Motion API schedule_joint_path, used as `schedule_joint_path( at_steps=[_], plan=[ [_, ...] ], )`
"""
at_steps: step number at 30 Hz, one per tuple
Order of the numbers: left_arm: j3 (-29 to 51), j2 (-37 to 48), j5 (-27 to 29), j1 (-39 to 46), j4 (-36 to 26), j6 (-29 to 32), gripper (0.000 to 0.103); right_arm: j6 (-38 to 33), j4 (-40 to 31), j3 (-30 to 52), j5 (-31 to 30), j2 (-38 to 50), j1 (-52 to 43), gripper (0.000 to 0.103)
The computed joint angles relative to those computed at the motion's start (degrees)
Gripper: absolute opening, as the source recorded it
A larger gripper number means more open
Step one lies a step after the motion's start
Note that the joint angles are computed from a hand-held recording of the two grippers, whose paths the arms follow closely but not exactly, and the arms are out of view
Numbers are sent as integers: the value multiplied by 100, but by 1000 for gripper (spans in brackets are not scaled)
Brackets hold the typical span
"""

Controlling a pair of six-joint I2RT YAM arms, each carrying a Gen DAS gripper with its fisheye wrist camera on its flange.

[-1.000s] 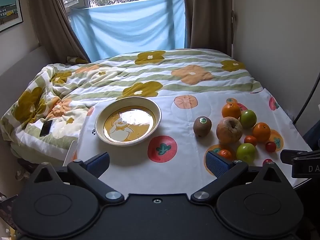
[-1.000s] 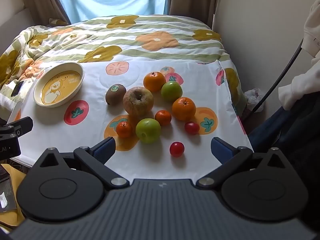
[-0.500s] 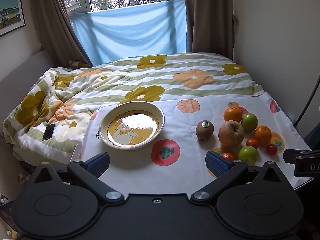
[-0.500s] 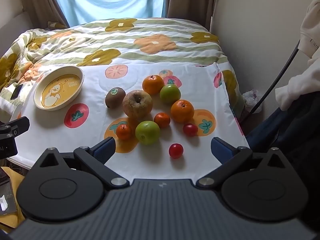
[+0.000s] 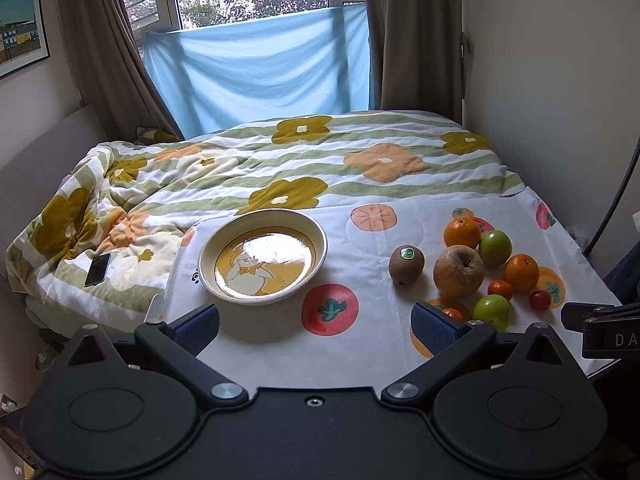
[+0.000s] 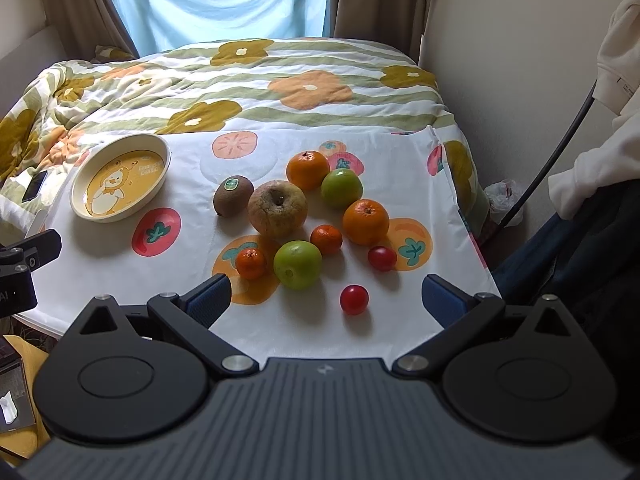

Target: Organize fruits

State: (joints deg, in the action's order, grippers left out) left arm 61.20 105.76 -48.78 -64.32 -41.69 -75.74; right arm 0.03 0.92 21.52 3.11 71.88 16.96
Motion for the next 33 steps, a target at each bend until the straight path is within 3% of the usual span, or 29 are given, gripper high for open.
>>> schedule_joint_path(
  at_steps=[33],
  plan=[
    [97, 13, -37, -77, -135, -75, 103, -12, -170, -88, -127, -240, -116, 103]
  ],
)
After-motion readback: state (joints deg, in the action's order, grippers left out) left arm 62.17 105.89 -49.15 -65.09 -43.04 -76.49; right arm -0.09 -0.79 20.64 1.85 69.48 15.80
